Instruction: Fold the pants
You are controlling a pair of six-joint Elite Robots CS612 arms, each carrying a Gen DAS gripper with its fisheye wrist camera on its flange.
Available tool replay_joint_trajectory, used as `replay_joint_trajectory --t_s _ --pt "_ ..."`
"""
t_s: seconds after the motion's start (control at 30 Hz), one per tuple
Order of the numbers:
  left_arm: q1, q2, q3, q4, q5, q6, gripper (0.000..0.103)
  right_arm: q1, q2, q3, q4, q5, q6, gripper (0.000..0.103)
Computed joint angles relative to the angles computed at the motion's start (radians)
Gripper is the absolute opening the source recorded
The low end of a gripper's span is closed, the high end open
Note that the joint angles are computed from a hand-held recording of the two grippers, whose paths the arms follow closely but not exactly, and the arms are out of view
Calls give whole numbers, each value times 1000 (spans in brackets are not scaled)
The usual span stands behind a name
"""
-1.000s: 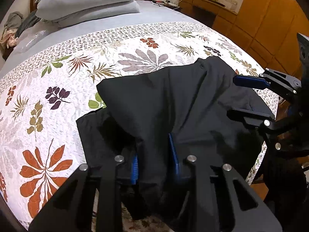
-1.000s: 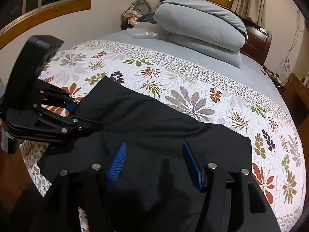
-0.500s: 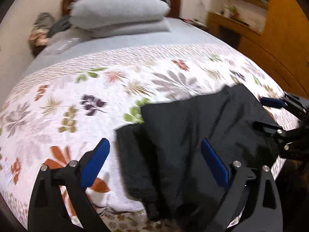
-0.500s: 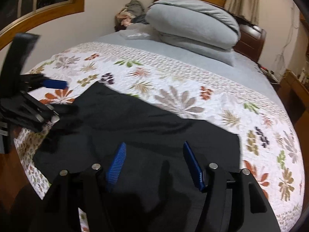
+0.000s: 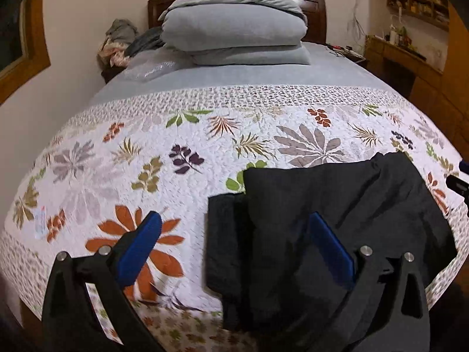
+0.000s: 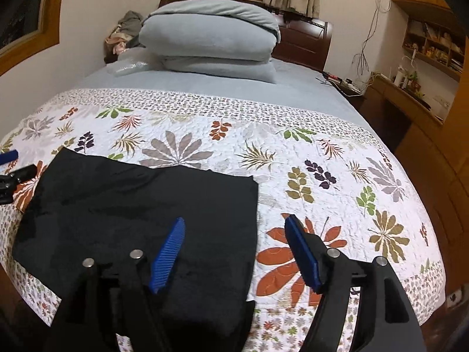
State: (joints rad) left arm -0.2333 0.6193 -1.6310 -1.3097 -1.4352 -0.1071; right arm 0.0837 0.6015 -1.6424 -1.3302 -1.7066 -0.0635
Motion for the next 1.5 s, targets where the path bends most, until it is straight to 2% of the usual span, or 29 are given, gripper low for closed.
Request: replay_joint_trajectory --t_s 0.27,0.43,0.57,0.73,0.83,1.0,1.33,1.5 --pt "-7 7 -18 11 40 -139 100 -17 4 -21 -1 28 56 75" --pt "-17 2 -44 29 31 -198 100 -5 3 -39 15 31 80 75" --pt "-37 -8 -76 65 42 -207 100 16 -2 -74 30 -7 101 82" --pt "-70 -11 -156 142 89 -203 100 27 -8 -125 59 -16 135 82" --pt "-76 -8 -201 174 78 -210 100 32 -8 -160 78 -9 128 82" --pt "-83 4 -263 213 100 -218 100 39 -5 -216 85 -30 108 82" --pt "-105 14 -351 242 112 -204 100 44 6 -284 122 -13 120 82" --pt "-110 16 -366 245 119 -213 100 46 7 -301 125 -23 127 86"
